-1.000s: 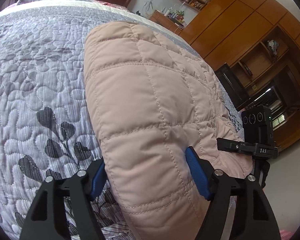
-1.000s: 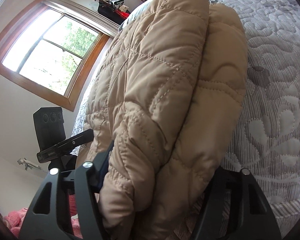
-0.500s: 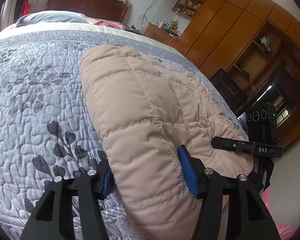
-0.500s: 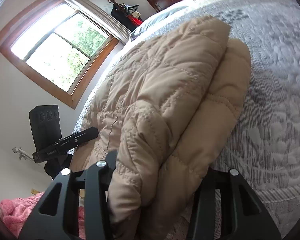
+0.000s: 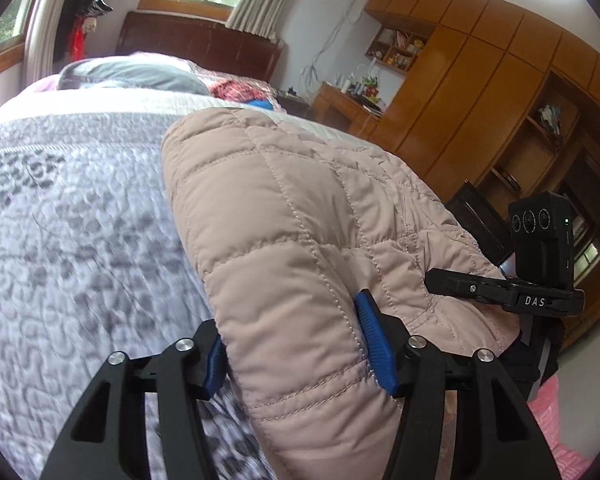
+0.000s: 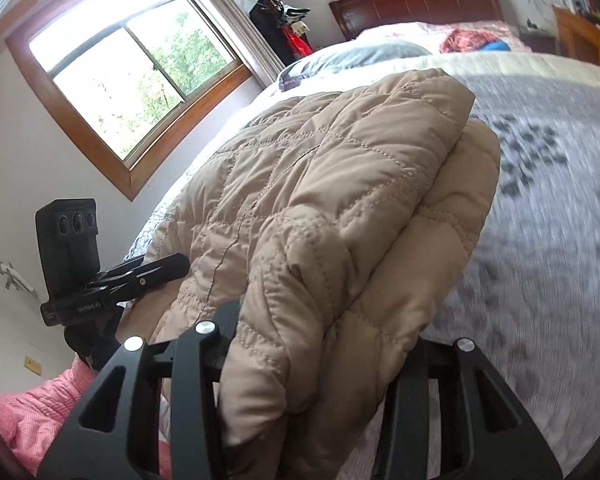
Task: Fold large clothes
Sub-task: 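Lift the coat bundle with both tools and flip it over onto itself, then lower the folded bundle onto the bed and open both tools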
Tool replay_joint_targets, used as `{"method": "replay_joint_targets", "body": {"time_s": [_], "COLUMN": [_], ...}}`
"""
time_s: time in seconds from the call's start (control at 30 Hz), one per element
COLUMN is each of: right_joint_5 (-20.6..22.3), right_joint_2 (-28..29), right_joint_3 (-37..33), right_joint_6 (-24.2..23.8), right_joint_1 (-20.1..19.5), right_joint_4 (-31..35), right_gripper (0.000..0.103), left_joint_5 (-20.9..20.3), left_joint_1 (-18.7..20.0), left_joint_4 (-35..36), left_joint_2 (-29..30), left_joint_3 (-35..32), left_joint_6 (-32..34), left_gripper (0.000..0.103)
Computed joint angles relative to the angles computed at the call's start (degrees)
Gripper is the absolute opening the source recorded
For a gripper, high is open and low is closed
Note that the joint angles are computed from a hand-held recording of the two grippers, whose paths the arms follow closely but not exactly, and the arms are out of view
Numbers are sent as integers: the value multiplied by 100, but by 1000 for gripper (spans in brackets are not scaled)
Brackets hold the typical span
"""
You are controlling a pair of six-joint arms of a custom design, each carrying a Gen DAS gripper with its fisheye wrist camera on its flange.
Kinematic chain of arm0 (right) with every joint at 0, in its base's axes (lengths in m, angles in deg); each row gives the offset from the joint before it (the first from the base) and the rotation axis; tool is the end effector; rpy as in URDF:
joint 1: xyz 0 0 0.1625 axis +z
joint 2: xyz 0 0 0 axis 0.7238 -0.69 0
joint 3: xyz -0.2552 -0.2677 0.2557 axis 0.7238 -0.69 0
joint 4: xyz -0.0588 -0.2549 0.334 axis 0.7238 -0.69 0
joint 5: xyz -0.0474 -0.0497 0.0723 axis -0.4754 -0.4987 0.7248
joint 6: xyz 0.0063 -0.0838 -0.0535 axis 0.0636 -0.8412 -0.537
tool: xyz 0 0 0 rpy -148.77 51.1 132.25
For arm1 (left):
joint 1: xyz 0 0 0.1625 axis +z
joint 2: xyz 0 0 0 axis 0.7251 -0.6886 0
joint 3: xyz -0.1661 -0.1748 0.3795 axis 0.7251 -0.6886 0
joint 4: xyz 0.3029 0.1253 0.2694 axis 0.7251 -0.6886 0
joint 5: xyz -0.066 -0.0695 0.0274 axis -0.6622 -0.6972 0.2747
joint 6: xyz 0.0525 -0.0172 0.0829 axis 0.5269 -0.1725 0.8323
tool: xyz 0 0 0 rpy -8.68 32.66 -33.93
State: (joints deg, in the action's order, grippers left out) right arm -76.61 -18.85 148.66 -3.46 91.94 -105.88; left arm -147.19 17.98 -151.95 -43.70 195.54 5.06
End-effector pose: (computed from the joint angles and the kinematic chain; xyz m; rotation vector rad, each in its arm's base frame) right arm 0.4230 -0.2801 0.1028 0.1764 -2.7109 1.0145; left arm -0.0594 -0.4444 0.4392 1.2172 2.8218 -0.4357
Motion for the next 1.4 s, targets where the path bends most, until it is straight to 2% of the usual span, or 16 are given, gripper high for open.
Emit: {"method": "replay_joint_targets", "body": {"time_s": [0.2,0.4,0.57,0.7,0.83,0.97,1.07,1.3,1.4], "right_joint_5": [191,511,907,1339,1724,1516,1127,683,435], "right_joint_2": [221,575,907,1119,1107,993,907,457,404], "right_joint_3": [-773,-1379,-1628,-1619,-1374,-1291,-1186,-381,-265], "right_joint_6": [-976,-1685,-1969,-1861,-1794,-1669,-1661,-1390,-1164], "right_joint_1": [-564,-1146,-1609,-1983,-2175,-2093,-1877,-1523,-1475], "right_joint_4": [191,162,61,-84,-474,-282,-255,-666,-580], "right_gripper": [40,40,40,41,45,60,72,72,71], "left_joint_5": [102,232,310,458,440,589,685,958,1057], "left_joint_1": [195,467,778,1010,1129,1093,1079,1012,1037], "left_joint_4": [-671,-1353,-1604,-1494,-1632,-1531,-1482,-1778,-1923], "left_joint_2": [700,1416,1887,2205,2220,2175,2041,1414,1214], "left_joint_3": [-533,-990,-1254,-1447,-1334,-1329,-1283,-781,-588], "left_joint_6": [77,265,371,356,549,371,324,789,982], "left_gripper": [58,58,58,59,63,73,78,82,82]}}
